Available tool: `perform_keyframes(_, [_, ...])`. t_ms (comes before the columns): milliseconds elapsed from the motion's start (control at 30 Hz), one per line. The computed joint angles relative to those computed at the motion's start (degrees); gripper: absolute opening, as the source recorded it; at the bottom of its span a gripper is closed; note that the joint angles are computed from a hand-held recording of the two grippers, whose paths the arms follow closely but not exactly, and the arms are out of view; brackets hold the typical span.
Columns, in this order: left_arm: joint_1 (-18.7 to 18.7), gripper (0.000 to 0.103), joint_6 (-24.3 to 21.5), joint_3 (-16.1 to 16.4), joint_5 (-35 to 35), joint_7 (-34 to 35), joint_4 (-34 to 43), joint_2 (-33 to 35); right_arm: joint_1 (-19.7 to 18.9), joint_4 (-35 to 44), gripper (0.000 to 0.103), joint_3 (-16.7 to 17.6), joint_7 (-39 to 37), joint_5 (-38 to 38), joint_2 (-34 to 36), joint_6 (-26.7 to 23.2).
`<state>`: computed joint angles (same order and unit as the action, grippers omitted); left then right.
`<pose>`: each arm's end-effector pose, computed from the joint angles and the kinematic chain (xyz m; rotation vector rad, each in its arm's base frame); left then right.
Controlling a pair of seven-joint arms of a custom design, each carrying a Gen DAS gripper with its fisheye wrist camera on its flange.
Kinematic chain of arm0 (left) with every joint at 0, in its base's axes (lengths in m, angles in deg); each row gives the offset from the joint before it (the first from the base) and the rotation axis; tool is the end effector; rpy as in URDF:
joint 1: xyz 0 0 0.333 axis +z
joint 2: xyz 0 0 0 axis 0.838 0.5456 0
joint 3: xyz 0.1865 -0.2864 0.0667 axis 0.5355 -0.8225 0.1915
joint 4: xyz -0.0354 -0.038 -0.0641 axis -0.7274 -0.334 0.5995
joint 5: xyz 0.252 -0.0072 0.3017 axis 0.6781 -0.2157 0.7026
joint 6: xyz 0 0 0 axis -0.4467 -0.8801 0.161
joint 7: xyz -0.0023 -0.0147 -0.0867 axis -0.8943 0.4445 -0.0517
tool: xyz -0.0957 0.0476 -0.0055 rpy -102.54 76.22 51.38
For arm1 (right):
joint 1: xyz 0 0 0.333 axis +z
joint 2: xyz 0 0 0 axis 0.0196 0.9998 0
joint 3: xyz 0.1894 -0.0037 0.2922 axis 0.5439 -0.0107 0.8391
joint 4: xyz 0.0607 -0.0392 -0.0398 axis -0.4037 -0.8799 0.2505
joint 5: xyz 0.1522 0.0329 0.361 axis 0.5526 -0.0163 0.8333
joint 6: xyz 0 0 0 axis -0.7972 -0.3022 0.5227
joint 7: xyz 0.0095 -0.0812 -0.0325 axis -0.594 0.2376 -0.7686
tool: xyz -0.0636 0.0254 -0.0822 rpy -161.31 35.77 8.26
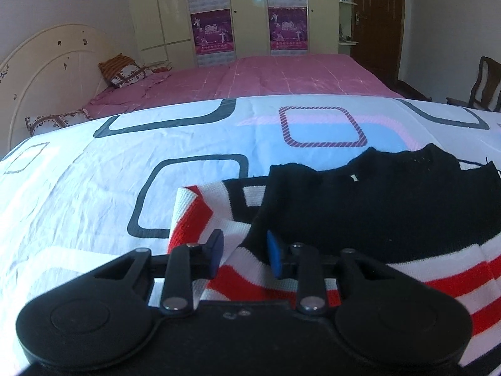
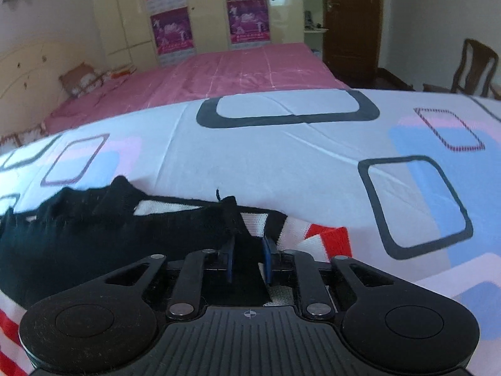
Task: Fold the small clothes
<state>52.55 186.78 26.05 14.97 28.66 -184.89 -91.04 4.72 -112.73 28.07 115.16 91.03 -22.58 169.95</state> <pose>0.4636 -0.1442 0.4577 -1.9855 1.3067 -0.4294 0.6347 0.0189 0.4630 -1.9893 1.4069 -0.4000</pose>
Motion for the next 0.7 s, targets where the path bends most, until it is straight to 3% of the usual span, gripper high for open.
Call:
perform_keyframes(133, [-0.2,0.032,0.0,0.7,-4.0,2.5,0.4,-0.5,-0.7,0.2,0.016,-0.3,3.9,2.6,-1.2,-1.8])
perform_keyframes(333, [-0.6,0.032,-1.8,-0.4,-4.6,2.5,0.5,-2.0,-1.3,-1.9,0.016,-0.1,-6.5,9.9,-6.4,-6.0])
perform_keyframes(467, [-1.3,0.036,-1.2,-1.2,-3.8,2.6,1.2,-2.9,0.2,-4.5,0.016,-0.6,-9.4,10.6,-9.1,-8.7])
perform_keyframes(700, [-2.6,0.037,0.9,-1.8,-5.2,3.9,3.1,-1.8,3.2,-9.2,0.017,-0.7,-12.7,10.5,-12.5,-8.8])
